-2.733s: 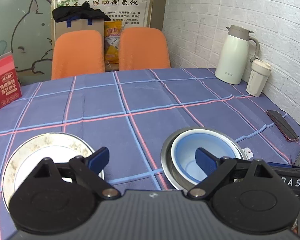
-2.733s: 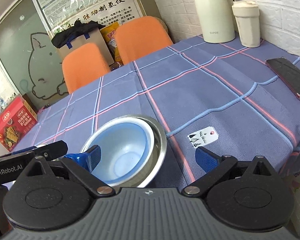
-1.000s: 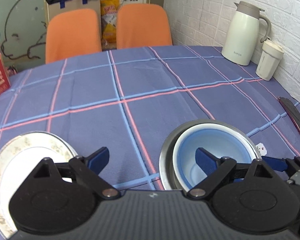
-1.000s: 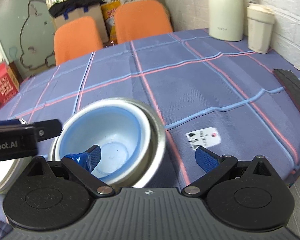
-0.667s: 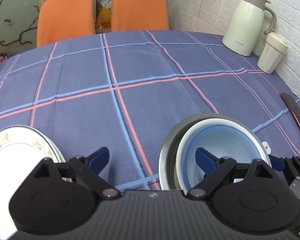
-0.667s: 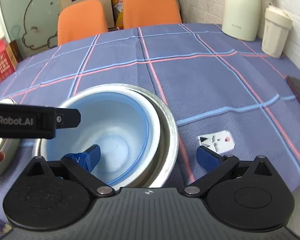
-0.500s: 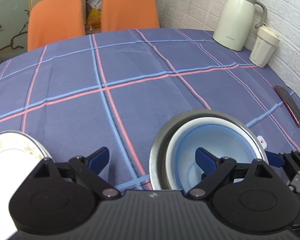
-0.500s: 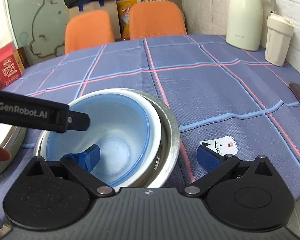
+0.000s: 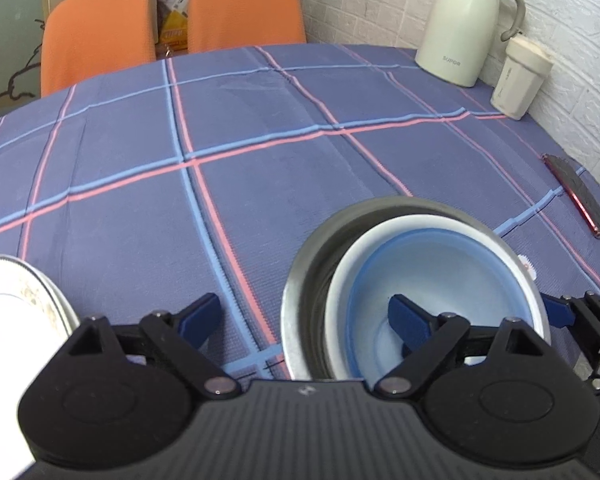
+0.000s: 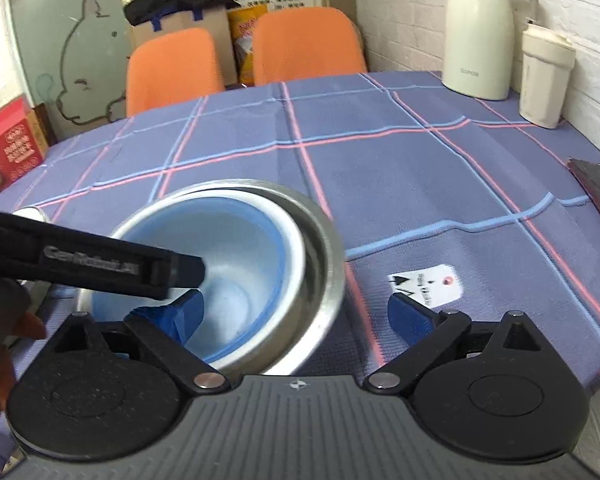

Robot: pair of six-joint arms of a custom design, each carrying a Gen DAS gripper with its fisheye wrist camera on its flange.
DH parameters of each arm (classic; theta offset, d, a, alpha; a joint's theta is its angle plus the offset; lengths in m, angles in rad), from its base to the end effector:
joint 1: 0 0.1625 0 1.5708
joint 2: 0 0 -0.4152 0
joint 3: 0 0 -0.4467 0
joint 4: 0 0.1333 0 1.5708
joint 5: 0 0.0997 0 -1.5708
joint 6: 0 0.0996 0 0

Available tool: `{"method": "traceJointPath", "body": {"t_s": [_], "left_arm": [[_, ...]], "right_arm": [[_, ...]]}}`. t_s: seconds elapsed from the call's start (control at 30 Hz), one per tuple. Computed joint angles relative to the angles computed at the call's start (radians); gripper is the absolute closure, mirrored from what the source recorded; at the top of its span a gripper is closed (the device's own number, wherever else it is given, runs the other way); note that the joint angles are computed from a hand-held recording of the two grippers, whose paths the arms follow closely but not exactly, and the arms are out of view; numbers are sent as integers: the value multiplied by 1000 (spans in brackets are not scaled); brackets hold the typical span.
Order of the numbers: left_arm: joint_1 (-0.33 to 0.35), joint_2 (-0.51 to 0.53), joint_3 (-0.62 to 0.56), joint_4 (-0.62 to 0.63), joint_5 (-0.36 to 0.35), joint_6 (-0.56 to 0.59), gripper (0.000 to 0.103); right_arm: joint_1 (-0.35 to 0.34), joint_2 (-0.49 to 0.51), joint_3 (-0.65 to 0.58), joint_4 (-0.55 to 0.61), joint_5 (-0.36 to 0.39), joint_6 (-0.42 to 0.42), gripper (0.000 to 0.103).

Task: Organize plates and bowls
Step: 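Lift the nested bowls with the left gripper over the plate stack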

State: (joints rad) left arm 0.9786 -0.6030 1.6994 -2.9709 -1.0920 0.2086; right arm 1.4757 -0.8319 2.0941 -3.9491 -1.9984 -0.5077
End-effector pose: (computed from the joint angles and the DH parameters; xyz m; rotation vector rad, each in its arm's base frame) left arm -0.2240 -0.6539 -0.0539 0.9529 2.5084 -0.5276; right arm 0.0403 -0.5468 0.0936 0.1568 -2.1872 1.1552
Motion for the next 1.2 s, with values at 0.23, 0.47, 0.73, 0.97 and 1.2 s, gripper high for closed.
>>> {"method": "traceJointPath", "body": {"t_s": [0.23,0.47,0.73,0.97,1.2], "left_arm": [[-3,-13,-5,53,-61,-14,51],[-10,-46,-5,65,-61,-11,52],[-3,-176,68,-37,5,7,51],[31,-295,146,-92,134,13,50],[97,-350,187,-67,139,-39,51]], "right_arm": [[-6,10,-3,5,107,23,27],[25,6,-12,34,81,57,26],[109,26,-82,50,90,-33,25],[169,92,-176,157,196,-65,24],[203,154,-215,248,234,-68,24]]}}
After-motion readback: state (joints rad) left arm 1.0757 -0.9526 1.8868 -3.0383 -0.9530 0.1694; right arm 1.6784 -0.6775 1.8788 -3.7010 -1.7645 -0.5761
